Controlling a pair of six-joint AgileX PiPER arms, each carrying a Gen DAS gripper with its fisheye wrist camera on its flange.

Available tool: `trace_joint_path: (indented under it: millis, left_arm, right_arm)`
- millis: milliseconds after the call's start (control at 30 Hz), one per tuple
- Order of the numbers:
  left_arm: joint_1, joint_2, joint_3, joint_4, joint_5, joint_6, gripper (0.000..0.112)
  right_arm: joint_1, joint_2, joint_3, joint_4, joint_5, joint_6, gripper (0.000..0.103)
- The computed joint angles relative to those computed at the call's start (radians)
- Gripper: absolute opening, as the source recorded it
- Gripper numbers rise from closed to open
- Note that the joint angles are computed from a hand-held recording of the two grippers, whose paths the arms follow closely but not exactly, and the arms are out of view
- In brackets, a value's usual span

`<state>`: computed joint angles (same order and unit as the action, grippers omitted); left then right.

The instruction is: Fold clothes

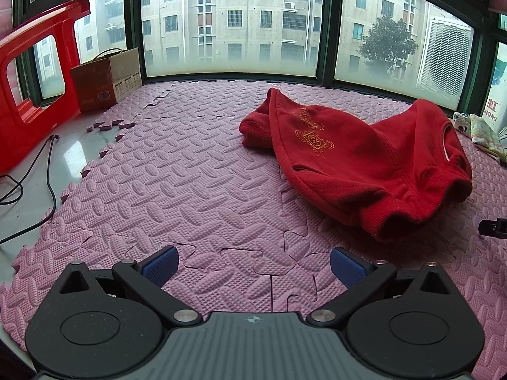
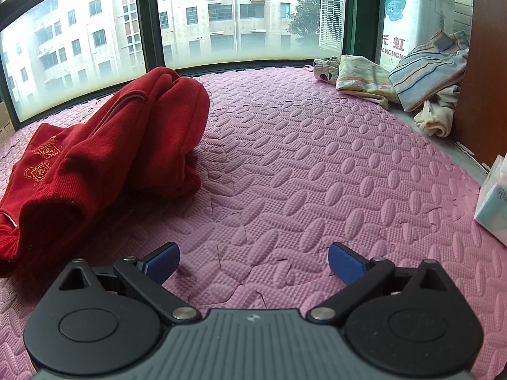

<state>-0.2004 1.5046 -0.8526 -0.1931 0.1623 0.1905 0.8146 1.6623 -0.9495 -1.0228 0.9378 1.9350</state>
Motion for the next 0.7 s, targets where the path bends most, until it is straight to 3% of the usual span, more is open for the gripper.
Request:
trace_joint_path:
  millis: [333,700]
  left_arm:
    - [-0.052,-0.029,0.025,0.037,0.003,-0.043,0.103]
    - [-0.081,-0.051,0.034,-0.023,0.024,0.009,0.103]
  right_arm:
    - [0.068,-0.017,0.009,0.000,0.027,0.017,0.099]
    - [0.116,-0.025,0.005,-0.004,0.037,0.025,0.094]
